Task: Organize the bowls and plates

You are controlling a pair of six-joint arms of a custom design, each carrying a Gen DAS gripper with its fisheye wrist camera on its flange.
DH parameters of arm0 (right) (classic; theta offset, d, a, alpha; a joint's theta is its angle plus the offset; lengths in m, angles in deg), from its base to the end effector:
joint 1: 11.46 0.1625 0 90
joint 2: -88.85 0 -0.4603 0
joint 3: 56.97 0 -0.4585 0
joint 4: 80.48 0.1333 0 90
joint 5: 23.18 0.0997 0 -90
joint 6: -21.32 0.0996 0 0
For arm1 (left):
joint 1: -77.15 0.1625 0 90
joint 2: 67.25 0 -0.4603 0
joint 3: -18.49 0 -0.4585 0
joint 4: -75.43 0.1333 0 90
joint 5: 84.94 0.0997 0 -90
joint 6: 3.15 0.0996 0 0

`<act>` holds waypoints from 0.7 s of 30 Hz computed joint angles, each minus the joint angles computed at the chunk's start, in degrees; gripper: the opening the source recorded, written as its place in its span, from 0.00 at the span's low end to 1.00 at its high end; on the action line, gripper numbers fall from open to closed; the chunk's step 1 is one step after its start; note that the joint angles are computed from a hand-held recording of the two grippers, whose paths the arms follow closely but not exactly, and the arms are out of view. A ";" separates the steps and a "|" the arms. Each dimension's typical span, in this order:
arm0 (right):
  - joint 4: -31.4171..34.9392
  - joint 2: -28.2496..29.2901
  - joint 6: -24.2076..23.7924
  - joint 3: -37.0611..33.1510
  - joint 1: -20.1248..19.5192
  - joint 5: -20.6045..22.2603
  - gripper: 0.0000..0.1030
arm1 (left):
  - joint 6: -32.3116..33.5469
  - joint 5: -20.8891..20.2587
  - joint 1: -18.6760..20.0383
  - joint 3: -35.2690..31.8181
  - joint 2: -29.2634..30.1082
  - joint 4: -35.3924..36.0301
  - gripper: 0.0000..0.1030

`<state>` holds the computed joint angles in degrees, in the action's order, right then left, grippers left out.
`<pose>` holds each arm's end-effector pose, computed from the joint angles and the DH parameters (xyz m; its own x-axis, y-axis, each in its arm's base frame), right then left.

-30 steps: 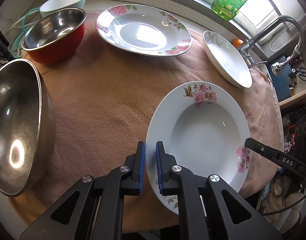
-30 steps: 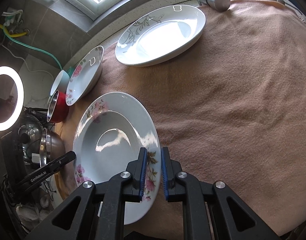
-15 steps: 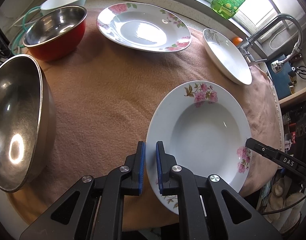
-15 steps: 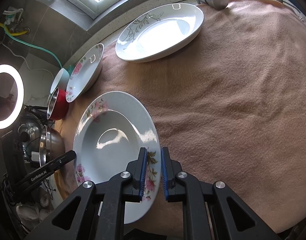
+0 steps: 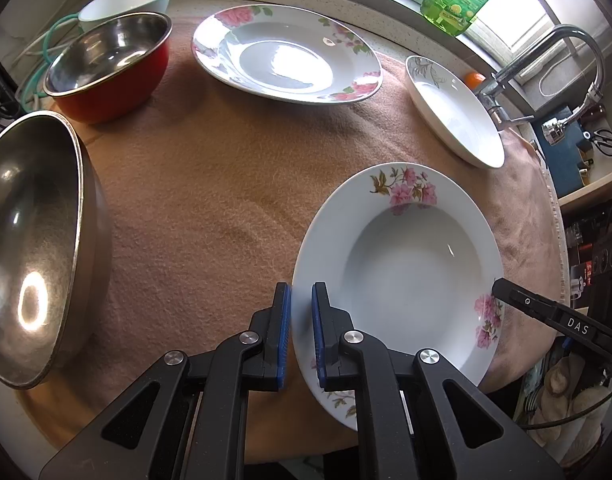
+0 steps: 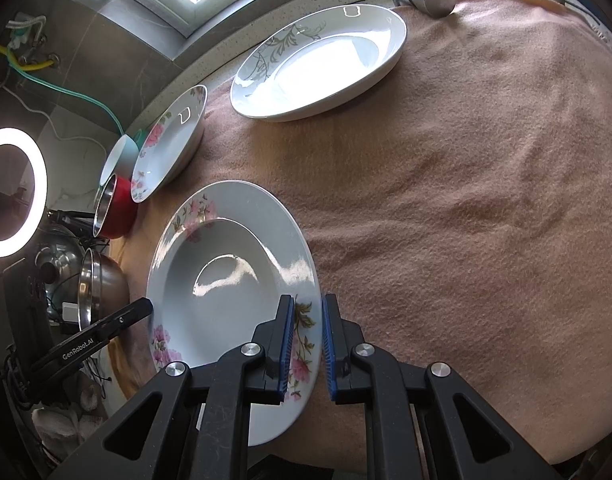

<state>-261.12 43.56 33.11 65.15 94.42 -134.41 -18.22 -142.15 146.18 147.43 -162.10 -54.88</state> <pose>0.2433 -0.4998 -0.0232 -0.9551 0.0226 0.2955 -0.0721 0.9495 -0.3055 0.0142 -0.4863 0.2917 -0.8708 -0.0037 -0.4917 0.1340 0.9603 -0.2446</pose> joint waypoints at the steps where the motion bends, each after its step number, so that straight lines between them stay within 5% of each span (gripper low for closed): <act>1: 0.09 -0.03 0.11 -0.01 -0.01 0.04 0.12 | 0.08 -0.05 0.10 -0.04 -0.03 -0.01 0.09; 21: 0.41 -0.10 1.23 0.09 0.60 -1.06 0.15 | 0.64 0.51 -0.47 0.08 -0.78 -0.14 0.09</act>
<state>-260.71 43.47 34.34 65.24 95.01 -135.47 -17.58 -141.64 145.71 147.51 -162.87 -55.01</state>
